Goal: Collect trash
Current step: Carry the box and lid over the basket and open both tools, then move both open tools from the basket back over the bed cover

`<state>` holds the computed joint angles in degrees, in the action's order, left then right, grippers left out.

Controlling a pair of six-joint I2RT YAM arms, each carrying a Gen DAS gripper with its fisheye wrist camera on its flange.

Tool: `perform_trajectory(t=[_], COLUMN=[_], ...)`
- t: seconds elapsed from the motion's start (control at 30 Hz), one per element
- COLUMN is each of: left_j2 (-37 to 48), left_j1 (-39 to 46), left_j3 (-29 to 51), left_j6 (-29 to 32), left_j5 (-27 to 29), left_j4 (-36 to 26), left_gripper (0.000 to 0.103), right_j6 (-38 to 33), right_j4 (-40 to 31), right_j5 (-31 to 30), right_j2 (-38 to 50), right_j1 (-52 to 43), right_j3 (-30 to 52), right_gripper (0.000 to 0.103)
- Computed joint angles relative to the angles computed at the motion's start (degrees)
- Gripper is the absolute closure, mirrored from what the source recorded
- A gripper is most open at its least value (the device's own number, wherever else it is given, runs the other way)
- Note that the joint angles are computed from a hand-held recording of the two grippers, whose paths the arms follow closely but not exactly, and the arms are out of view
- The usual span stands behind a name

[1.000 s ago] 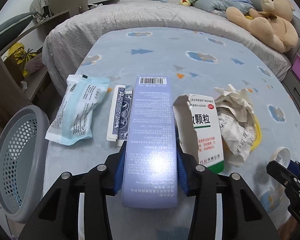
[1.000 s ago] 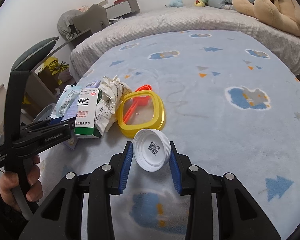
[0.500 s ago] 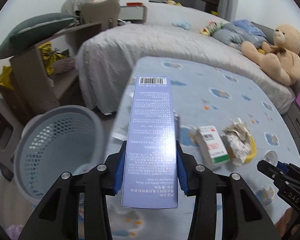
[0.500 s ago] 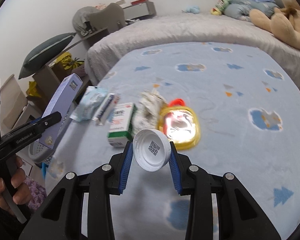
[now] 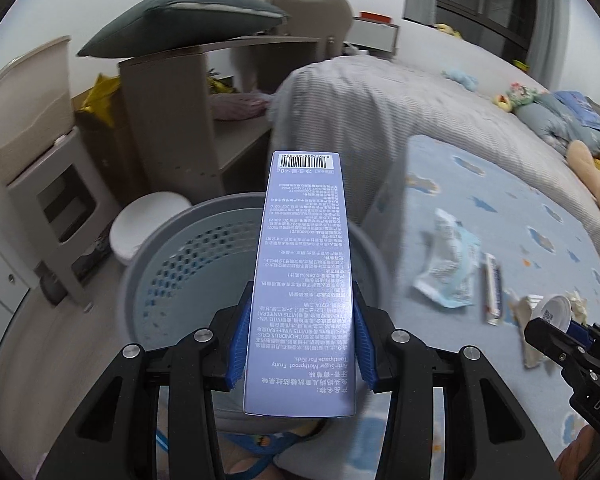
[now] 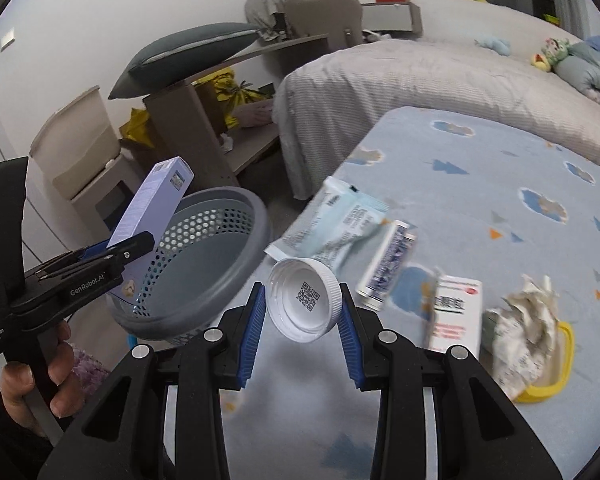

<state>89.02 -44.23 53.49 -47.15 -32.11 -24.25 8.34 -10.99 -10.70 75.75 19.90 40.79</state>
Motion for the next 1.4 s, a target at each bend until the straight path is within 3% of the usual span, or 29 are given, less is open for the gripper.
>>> perform_trajectory(t=[0.33, 0.57, 0.63, 0.7, 0.8, 1.4], left_j2=[-1.97, -1.54, -1.90, -2.21, -2.79, -3.71], left_j1=[6.53, 9.85, 10.34, 10.79, 11.13, 10.65], left_j3=[-5.40, -7.18, -7.72, -8.07, -8.60, -9.14], left_j6=[1.39, 2.05, 1.83, 1.53, 0.81, -0.89], left_j5=[3.33, 6.72, 7.07, 7.20, 6.96, 5.69], left_j4=[1.88, 3.85, 4.16, 4.23, 4.15, 3.21], left_gripper=[0.060, 0.060, 0.060, 0.059, 0.047, 0.043], right_j6=[-0.24, -0.92, -1.00, -1.27, -1.10, -0.34], right_j4=[2.14, 0.45, 0.64, 0.67, 1.47, 1.99], right_j5=[-2.00, -3.38, -3.24, -2.99, -1.79, -0.13], right_j2=[18.68, 25.96, 26.65, 27.24, 26.94, 24.51], right_j1=[9.75, 11.85, 12.08, 12.34, 12.71, 12.52], right_j3=[15.39, 22.22, 22.68, 23.07, 22.66, 20.34], right_gripper=[0.068, 0.067, 0.067, 0.060, 0.050, 0.049])
